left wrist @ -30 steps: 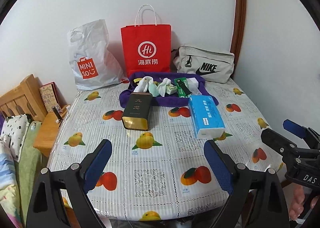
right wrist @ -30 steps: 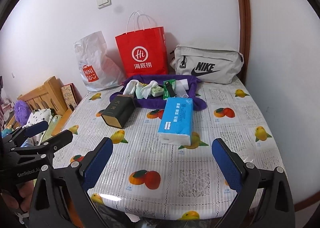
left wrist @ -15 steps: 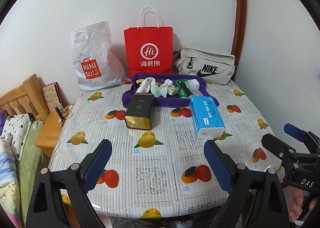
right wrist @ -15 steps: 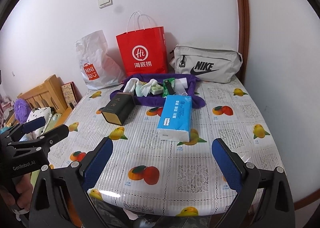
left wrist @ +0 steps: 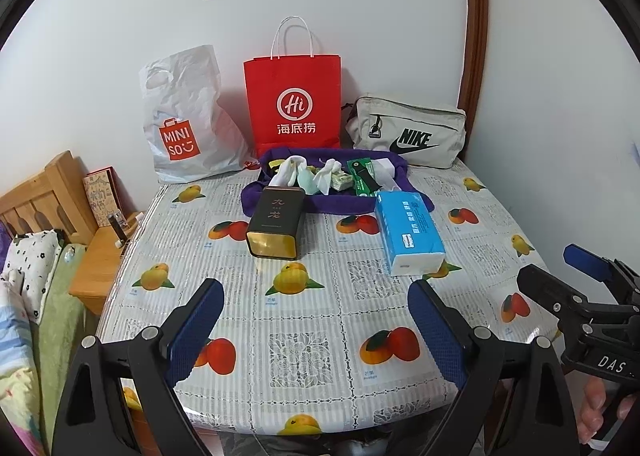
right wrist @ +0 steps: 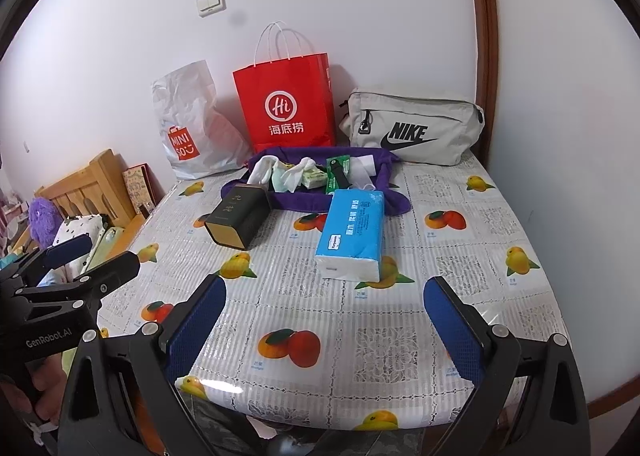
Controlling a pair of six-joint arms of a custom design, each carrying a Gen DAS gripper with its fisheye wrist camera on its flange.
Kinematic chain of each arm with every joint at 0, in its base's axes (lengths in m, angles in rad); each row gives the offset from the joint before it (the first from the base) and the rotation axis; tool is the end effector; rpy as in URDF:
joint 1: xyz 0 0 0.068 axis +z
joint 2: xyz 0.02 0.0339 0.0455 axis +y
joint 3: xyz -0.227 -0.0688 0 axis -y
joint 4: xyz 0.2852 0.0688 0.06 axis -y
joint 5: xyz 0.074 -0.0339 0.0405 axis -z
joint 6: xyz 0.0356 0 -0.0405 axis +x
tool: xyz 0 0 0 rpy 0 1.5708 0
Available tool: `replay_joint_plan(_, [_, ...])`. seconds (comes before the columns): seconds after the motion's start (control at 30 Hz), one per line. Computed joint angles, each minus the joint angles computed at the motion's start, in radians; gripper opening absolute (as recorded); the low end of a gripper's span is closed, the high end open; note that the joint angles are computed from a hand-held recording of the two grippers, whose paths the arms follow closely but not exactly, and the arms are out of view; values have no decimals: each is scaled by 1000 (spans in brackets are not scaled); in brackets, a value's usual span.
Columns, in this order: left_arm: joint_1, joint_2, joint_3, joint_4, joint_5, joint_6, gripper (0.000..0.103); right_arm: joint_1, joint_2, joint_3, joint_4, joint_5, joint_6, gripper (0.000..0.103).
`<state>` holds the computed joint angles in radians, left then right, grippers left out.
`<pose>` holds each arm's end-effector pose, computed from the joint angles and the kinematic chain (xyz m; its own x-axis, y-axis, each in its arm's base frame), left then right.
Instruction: Organize soft objects
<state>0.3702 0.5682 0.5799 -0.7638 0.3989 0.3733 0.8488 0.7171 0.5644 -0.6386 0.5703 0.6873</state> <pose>0.1832 0.0563 0.2260 -0.6182 0.1206 -0.7767 0.1680 0.9856 0.0192 0.1552 0.1471 0.2047 -0.6050 0.1210 -0.7870 0.0038 0.9888 0.1492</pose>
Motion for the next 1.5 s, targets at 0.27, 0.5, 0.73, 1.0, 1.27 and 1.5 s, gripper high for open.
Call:
replay_joint_plan(0.27, [4, -1, 0, 0, 0, -3, 93, 5, 10, 7, -6, -2, 2, 98])
replay_joint_plan(0.5, [6, 0, 2, 0, 0, -4, 93, 11, 15, 11, -11, 0, 5, 98])
replay_joint_plan(0.73, [10, -9, -3, -2, 4, -2, 93, 18, 16, 10, -7, 8, 7, 98])
replay_joint_plan(1.0, [10, -11, -2, -6, 3, -3, 93, 19, 17, 15, -14, 7, 7, 98])
replay_joint_plan(1.27, [15, -25, -5, -10, 7, -2, 93, 19, 25, 19, -8, 8, 8, 98])
replay_joint_plan(1.5, [17, -26, -4, -13, 8, 1, 93, 18, 25, 18, -4, 8, 4, 98])
